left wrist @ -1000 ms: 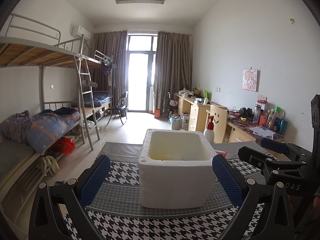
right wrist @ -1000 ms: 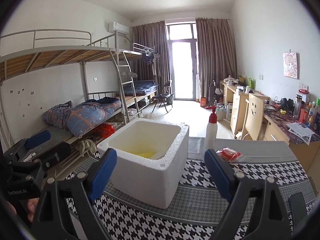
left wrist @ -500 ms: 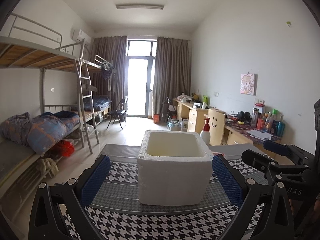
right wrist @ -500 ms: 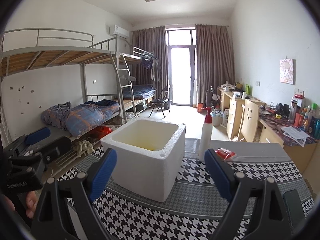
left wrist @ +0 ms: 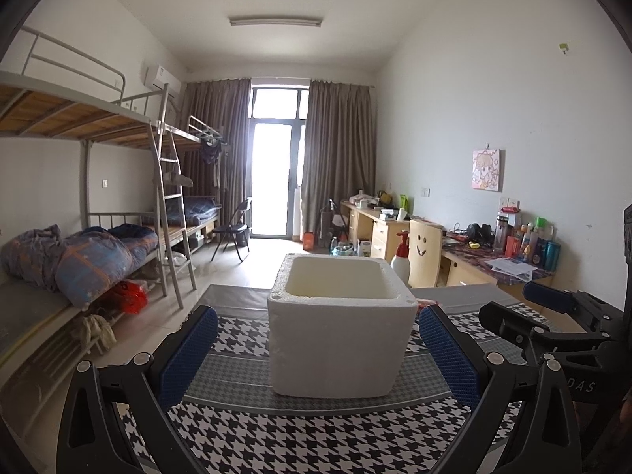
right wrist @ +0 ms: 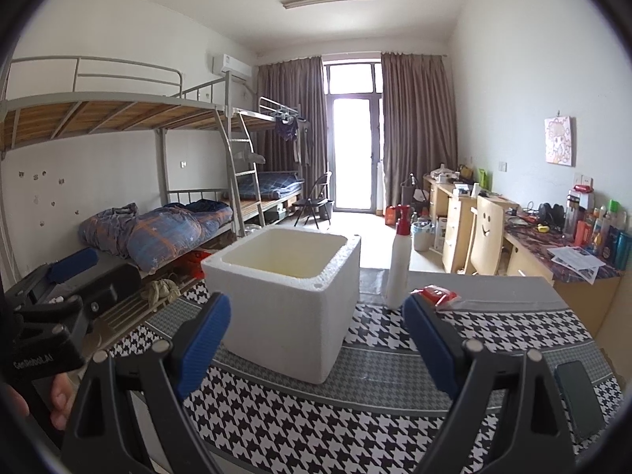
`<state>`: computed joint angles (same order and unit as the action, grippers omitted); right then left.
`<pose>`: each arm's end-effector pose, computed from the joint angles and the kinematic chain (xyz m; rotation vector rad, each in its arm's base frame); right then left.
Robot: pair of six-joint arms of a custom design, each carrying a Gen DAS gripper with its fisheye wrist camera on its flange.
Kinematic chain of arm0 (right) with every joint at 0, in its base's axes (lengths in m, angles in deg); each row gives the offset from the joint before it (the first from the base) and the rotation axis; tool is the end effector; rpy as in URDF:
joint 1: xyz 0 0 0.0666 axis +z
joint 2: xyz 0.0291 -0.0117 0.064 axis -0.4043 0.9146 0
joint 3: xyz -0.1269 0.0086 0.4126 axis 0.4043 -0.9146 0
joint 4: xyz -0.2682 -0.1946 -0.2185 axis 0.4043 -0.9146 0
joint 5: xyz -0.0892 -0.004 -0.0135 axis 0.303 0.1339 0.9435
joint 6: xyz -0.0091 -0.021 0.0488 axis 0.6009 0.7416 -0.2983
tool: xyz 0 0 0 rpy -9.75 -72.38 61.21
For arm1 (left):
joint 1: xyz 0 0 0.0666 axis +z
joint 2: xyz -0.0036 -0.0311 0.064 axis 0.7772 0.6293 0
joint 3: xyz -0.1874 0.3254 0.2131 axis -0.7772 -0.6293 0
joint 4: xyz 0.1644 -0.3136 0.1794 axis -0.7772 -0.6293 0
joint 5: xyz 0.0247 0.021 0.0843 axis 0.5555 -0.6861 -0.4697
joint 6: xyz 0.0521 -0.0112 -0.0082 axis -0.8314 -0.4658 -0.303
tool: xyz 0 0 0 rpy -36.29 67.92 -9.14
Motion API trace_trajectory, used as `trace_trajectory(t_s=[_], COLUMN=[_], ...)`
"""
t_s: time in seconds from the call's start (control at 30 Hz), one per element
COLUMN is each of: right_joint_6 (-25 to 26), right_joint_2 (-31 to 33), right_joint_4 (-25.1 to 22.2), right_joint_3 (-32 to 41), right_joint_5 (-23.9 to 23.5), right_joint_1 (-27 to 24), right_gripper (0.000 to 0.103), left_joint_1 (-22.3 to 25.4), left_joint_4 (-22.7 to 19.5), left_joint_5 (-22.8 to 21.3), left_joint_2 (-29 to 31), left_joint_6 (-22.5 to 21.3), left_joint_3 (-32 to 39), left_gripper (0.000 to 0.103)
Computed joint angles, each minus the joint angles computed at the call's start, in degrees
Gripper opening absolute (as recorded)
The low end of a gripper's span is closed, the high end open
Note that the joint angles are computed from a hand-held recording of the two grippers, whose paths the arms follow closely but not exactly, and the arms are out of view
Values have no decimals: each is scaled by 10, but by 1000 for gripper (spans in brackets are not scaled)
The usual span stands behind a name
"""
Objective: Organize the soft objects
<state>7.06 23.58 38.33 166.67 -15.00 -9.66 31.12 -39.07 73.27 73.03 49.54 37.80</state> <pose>0.5618 0.1347 0.5002 -0.0262 1.8781 0.0489 0.5743 -0.2104 0.4702 0.3122 1.7703 -0.3333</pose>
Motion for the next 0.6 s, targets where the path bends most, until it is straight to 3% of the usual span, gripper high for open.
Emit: trace_trajectory(t_s=[0.6], right_joint_6=[-23], right_joint_2=[-29], right_joint_4=[51], right_joint_3=[-65], right_joint_5=[18], right_joint_1=[8], right_gripper=[92], left_joint_1=[-8], left_joint_4=[26], left_joint_5=[-10], left_joint_2=[-13], left_joint_6=[-7], left_joint_3=[-41], left_gripper=[102])
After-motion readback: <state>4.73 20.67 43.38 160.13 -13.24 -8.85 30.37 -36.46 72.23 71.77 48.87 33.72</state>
